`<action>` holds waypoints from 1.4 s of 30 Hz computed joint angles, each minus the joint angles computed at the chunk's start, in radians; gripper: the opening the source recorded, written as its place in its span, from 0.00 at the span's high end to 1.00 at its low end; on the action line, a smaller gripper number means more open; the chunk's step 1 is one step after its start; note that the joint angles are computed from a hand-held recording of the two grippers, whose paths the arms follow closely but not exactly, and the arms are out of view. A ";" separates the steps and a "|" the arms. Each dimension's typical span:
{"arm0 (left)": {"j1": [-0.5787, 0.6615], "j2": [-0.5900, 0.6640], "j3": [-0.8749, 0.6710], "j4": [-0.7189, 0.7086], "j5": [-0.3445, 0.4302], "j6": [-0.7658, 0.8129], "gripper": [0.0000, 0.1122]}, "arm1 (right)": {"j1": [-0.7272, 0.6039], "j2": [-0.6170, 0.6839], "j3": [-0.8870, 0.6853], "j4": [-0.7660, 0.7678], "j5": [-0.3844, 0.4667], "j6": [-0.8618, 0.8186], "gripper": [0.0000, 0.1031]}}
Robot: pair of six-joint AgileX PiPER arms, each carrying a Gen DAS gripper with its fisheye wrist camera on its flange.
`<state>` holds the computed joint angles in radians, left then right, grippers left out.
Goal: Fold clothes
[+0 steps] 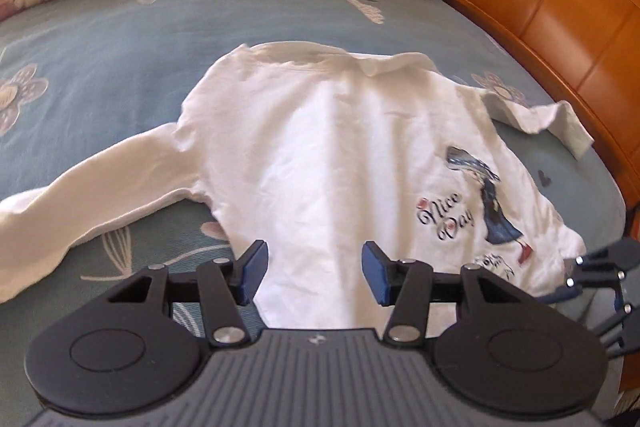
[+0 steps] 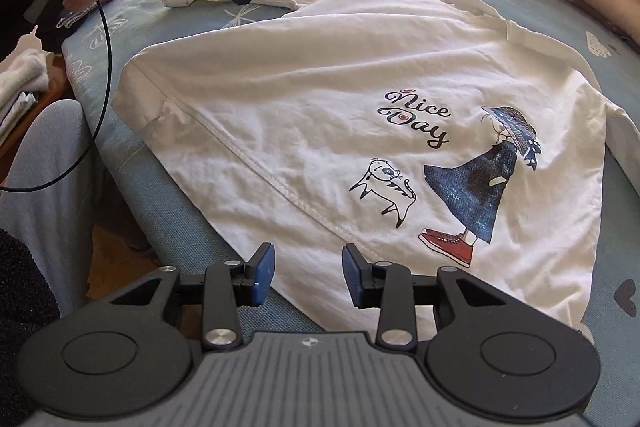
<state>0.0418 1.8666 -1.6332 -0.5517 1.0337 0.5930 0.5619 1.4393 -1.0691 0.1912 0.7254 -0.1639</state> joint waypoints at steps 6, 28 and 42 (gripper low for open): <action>0.039 0.211 -0.123 -0.052 -0.032 -0.122 0.55 | 0.004 0.051 -0.061 -0.005 0.000 -0.006 0.60; -0.033 0.184 -0.115 0.224 -0.247 -0.234 0.90 | 0.009 0.088 -0.107 -0.045 -0.006 0.058 0.60; -0.126 -0.296 0.391 0.078 -0.221 0.222 0.70 | -0.121 -0.145 0.016 -0.244 0.049 0.354 0.53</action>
<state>-0.0838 1.5706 -1.2426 -0.4739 0.8129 0.8148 0.4405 1.2947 -1.0528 -0.0530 0.7745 0.1899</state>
